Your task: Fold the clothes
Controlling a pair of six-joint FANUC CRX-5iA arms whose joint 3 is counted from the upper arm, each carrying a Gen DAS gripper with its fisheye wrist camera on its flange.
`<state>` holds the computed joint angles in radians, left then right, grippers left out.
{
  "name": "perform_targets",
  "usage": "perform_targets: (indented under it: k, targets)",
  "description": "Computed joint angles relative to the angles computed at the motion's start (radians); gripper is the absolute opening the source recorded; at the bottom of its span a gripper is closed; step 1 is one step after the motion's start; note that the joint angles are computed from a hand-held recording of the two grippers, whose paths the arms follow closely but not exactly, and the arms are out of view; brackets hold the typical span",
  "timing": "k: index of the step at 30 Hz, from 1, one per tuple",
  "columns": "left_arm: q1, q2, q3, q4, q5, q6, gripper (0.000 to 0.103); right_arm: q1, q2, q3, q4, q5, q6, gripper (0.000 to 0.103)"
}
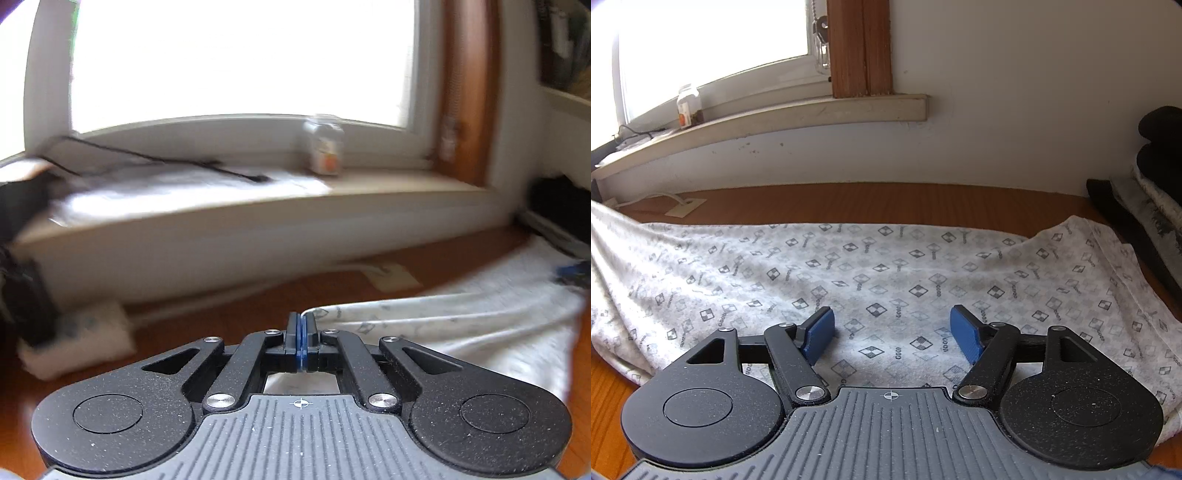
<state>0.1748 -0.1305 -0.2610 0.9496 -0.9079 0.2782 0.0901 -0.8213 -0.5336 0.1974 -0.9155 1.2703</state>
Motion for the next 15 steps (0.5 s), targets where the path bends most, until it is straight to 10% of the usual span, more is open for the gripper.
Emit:
perform_targets:
  k: [4,8,15]
  targets:
    - [-0.018,0.02,0.052,-0.174,0.062,0.124,0.007,-0.006,0.001,0.003,-0.01,0.001,0.005,0.07]
    - [0.052,-0.027,-0.009,-0.129,0.133,0.159,0.052,-0.02,0.004,0.01,-0.031,0.002,0.021,0.072]
    - [0.173,-0.051,-0.03,-0.181,0.079,0.234,0.07,-0.025,0.006,0.014,-0.038,0.001,0.027,0.072]
